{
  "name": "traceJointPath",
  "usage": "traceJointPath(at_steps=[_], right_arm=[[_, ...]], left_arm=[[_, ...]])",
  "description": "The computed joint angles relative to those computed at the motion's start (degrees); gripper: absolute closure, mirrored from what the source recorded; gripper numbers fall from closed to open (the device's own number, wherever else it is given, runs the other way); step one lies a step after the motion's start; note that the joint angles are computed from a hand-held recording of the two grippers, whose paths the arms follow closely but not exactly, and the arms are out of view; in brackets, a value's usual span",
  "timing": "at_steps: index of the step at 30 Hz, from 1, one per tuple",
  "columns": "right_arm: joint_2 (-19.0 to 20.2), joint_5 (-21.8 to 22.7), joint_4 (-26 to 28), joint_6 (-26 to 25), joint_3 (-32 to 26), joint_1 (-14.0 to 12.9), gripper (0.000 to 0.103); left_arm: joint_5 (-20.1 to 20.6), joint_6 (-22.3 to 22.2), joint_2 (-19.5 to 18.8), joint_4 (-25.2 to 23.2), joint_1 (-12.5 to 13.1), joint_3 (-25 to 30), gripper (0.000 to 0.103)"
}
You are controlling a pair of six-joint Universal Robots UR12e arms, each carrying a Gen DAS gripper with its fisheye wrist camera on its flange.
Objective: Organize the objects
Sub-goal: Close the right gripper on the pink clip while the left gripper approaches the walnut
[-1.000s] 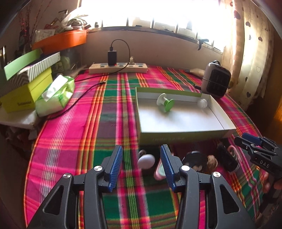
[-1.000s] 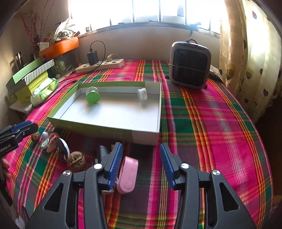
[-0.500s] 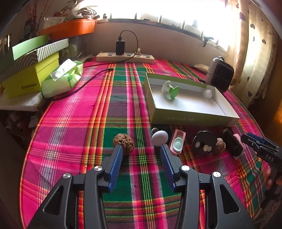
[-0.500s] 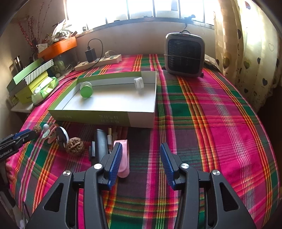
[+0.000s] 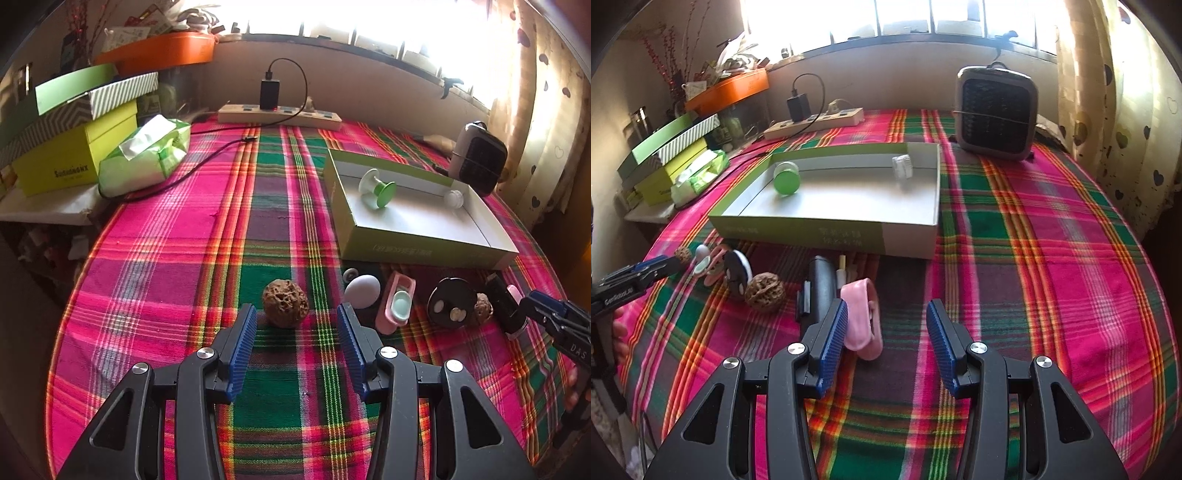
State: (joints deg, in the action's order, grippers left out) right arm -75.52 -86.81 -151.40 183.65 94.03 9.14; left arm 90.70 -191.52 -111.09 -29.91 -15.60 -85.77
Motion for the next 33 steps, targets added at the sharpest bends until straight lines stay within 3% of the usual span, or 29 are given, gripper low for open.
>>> traceJointPath(at_steps=[15,28,33], right_arm=[[0.75,-0.86,3.34,-4.49,-1.63,0.70,0.057],[1.36,-1.94,4.39,-1.11,-2.38,-0.28,0.057],[1.16,-0.21,4.27,0.11,-1.92,-0.86,0.057]], left_arm=[[-0.23,-0.44,-0.51,-0.95,0.28,0.61,0.059],[-0.32,-0.46,-0.50,-1.06,0.33,0.70,0.059],[-0.41,-0.41,-0.61,-1.20,0.34,0.73,0.059]])
